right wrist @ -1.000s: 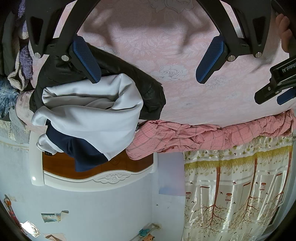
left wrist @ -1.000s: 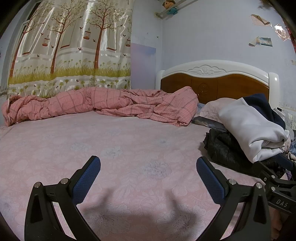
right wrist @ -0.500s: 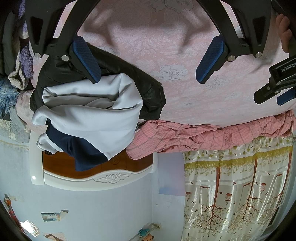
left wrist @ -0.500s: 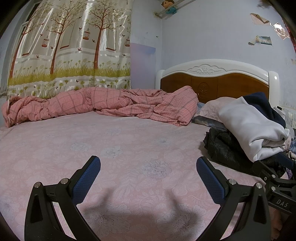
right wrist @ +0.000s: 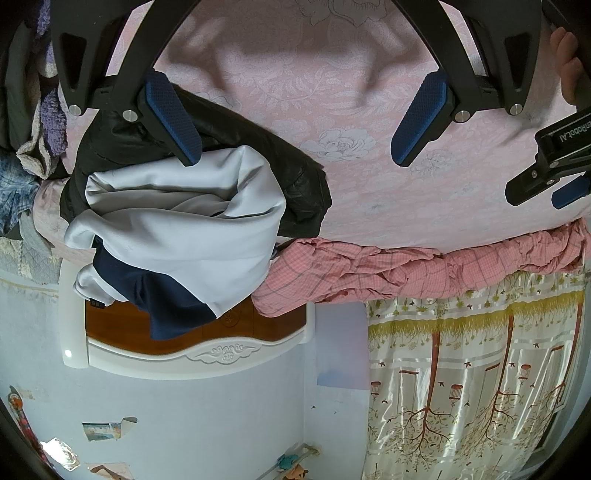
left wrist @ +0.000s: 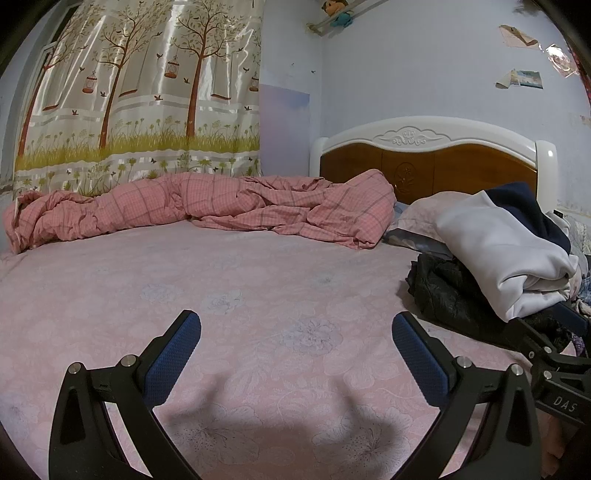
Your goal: Fold large clothes
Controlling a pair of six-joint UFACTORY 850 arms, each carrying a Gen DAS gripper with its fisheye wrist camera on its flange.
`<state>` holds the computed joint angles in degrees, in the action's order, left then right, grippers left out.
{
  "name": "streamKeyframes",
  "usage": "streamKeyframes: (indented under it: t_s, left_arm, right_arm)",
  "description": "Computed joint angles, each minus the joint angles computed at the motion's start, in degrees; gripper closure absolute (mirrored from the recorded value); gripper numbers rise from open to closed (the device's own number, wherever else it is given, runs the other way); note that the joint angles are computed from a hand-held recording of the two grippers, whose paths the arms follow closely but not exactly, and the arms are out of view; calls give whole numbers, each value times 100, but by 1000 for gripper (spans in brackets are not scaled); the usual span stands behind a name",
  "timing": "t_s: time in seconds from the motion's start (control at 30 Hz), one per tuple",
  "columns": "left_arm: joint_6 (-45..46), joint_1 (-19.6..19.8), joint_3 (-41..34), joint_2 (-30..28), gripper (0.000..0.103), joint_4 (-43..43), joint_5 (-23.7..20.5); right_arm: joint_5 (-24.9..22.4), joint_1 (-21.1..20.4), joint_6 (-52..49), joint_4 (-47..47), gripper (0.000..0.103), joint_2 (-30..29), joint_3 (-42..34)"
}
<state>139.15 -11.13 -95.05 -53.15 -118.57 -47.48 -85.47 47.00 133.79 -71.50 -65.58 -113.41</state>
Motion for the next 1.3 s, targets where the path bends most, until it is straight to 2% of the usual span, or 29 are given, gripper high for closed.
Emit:
streamKeyframes:
  t_s: [1.3]
  left_arm:
    - [-36,25,9,30,0,71,9]
  right_arm:
    - [-10,-23,-32,-29,0,66,113]
